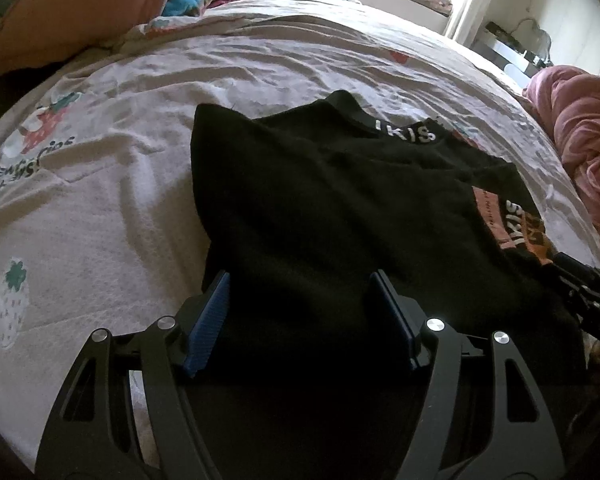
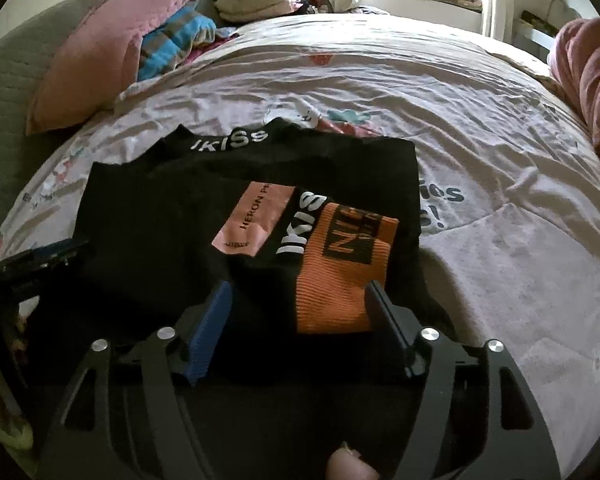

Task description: Fold small clothes

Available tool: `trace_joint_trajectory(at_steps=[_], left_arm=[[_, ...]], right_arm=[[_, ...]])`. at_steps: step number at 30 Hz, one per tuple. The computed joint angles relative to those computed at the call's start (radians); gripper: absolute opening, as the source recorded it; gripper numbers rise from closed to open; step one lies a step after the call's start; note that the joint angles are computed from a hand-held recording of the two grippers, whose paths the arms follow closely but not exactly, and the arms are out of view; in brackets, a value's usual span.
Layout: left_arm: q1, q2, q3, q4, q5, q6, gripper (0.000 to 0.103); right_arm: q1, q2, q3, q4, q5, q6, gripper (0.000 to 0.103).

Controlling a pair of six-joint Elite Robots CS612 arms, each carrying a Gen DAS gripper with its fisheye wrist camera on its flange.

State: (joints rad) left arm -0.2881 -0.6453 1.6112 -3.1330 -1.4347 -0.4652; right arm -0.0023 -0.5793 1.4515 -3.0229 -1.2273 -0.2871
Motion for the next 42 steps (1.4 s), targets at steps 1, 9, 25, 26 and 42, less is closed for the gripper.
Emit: trace_joint_trajectory(at_steps=[1,9,25,26,42], left_arm=[[0.000,-0.002,0.004,-0.006,-0.002,-0.002,0.062],[-0.005,-0.022,0.034,-0.061,0.000,-0.019,0.073],[-0.018,-0.055,0.084,-0.142,0.051,-0.042,0.093],[-0.019,-0.058,0.088,-0.145,0.057,-0.045,0.093],[-0.041,-0.095,0.154,-0.210,0.119,-0.039,0.093]], right_arm=[[-0.001,0.001,-0.001,-0.005,0.006,0.000,0.069],[-0.008,-0.014,0.028,-0.067,0.034,0.018,0.094],[-0.016,-0.039,0.070,-0.136,0.080,0.031,0.098],[-0.017,-0.040,0.072,-0.140,0.085,0.032,0.098],[-0.023,-0.062,0.110,-0.182,0.090,0.032,0.098]])
